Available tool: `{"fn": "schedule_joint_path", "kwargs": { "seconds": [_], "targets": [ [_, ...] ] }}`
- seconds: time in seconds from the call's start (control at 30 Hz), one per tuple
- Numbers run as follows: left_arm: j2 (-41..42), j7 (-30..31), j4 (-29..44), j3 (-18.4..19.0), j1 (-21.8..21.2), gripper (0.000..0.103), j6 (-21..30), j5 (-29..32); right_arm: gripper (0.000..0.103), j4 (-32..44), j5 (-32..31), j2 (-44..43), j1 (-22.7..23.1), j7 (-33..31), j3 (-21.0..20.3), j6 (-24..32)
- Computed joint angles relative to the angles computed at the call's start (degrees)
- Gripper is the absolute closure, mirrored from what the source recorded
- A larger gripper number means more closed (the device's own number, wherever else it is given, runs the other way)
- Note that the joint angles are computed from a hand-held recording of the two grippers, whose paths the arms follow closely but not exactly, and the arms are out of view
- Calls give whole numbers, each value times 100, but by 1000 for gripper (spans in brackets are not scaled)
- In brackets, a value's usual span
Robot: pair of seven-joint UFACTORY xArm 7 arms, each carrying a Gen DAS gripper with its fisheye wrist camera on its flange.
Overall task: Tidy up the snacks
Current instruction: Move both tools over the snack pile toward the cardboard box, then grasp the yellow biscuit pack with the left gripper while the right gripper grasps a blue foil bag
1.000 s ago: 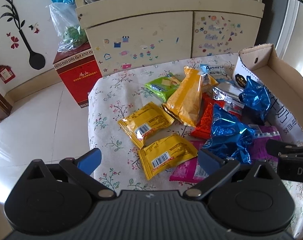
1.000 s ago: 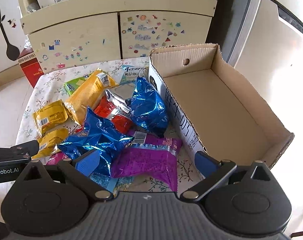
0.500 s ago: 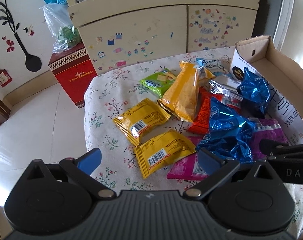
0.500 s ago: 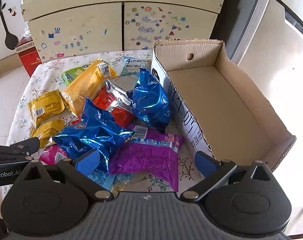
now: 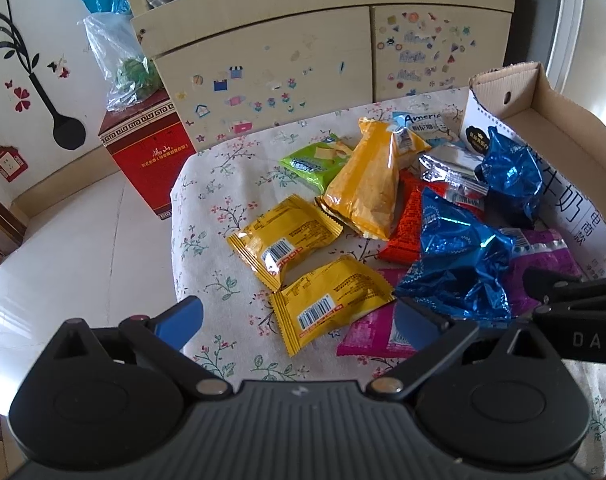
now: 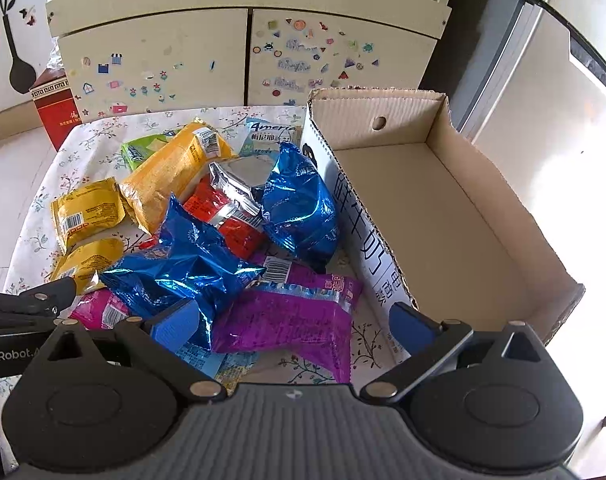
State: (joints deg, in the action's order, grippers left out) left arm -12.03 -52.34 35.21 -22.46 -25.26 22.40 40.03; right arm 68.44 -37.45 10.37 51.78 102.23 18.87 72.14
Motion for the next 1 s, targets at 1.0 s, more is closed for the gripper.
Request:
{"fn": "schedule_joint_path", "kwargs": {
  "seconds": [1.0],
  "targets": [
    [-37, 653, -203, 416, -147, 4, -719, -1116, 0, -653, -181, -543, -211, 355, 24, -842]
  ]
}}
